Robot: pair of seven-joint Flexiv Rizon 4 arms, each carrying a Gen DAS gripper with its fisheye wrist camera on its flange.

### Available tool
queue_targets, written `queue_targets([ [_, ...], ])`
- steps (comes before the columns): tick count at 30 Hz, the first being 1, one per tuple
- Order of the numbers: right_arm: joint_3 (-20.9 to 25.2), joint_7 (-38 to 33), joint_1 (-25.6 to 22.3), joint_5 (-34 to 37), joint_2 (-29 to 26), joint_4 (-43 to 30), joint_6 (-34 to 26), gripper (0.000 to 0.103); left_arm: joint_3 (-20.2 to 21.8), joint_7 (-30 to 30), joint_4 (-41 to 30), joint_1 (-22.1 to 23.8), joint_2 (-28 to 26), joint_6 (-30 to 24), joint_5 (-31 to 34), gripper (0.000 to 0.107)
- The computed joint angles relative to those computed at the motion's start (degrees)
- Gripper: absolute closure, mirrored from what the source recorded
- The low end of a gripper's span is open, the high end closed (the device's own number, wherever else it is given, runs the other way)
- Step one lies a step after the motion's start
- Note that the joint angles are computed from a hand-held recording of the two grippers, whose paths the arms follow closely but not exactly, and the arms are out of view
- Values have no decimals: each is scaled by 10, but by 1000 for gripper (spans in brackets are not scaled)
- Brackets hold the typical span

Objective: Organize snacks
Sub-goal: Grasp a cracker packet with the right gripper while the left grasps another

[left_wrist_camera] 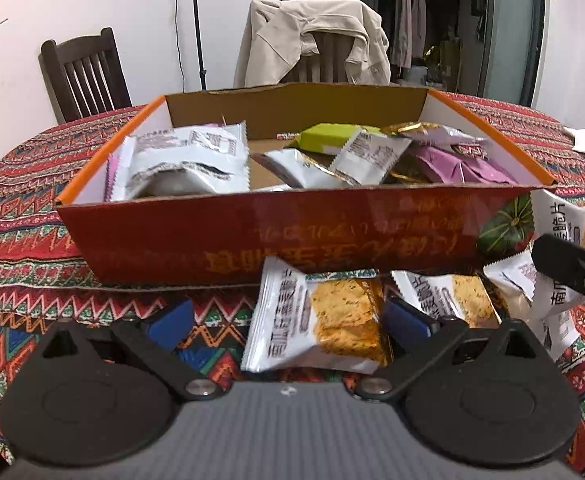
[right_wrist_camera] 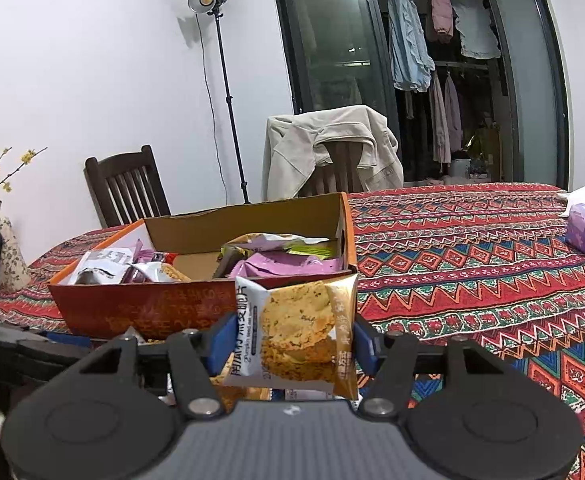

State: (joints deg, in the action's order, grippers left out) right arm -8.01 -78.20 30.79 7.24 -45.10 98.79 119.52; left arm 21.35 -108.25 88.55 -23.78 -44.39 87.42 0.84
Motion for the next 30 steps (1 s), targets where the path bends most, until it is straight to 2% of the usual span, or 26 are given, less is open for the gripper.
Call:
queue_targets([
  [3,0,0,1,-2,0,-1,-5,43,-19,9,4,14,0,11,-2,4],
  [7,-1,0,0,-4,0,-1,-9,42,-14,18,5,8,-5,23,-6,5],
  [10,-4,2,3,-4,-1,-4,-12,42,-50,44,17,32,1,39,-12,21],
  [11,-2,3,1,-6,0,-3,-13,42,-56,52,21,36,3,47,-15,30],
  [14,1,4,-2,-10,0,-3,-10,42,-75,76,36,47,7,68,-29,40],
  [20,19,3,-18,-26,-2,0,7,42,-77,108,54,41,12,86,-67,45],
  [23,31,4,-29,-34,-3,3,18,42,-58,119,60,23,13,101,-82,45],
  [30,50,6,-46,-51,-5,4,38,42,-73,160,100,21,35,155,-114,45],
])
